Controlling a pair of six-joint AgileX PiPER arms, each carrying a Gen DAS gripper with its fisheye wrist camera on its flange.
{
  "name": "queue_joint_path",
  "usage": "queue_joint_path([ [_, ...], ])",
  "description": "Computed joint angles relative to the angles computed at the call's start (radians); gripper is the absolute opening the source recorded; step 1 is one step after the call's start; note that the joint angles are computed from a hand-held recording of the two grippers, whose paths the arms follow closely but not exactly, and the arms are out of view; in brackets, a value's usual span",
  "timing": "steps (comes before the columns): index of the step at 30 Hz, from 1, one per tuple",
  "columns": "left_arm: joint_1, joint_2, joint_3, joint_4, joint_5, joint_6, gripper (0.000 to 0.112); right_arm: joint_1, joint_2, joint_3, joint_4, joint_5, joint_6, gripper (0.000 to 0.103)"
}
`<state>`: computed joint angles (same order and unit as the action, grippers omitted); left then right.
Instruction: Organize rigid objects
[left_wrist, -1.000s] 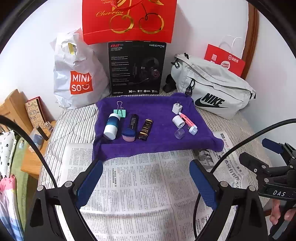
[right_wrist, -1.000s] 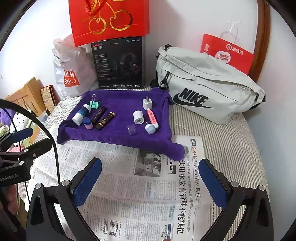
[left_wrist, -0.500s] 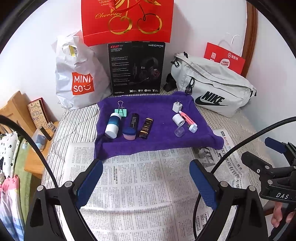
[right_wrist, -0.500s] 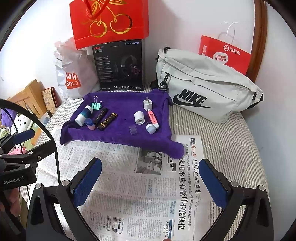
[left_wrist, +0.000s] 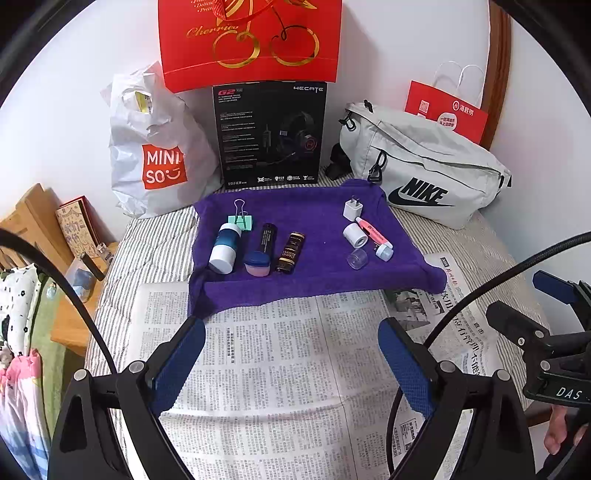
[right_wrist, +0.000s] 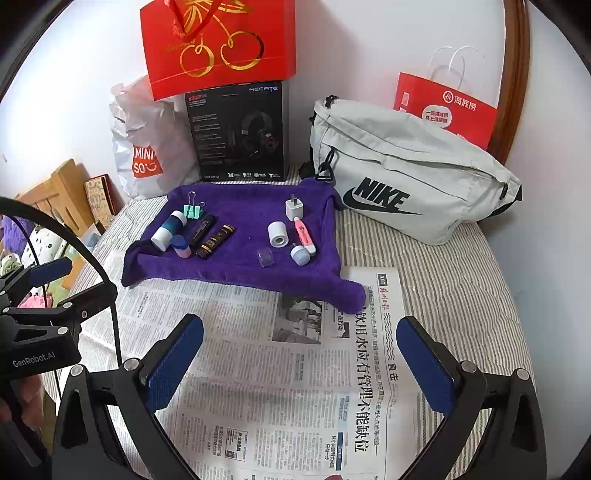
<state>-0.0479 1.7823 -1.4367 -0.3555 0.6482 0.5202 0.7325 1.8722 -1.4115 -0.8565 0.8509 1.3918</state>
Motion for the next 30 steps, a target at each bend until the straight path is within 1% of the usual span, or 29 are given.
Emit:
queue_joint_path([
  [3,0.005,-0.001,-0.001,-0.003,-0.003,0.005,0.095,0.001,-0.003,0.004,-0.004,-0.004,0.005,0.103],
  [11,0.023,0.012,-0.021,-0.017,0.019,0.032,0.095,0.008,-0.005,0.004,-0.009,0.004,0.010,0.103],
  [30,0.024,0.002,-0.009,-0.014,0.011,0.040,0.095,0.014,-0.014,0.008,-0.009,0.012,0.010,0.103],
])
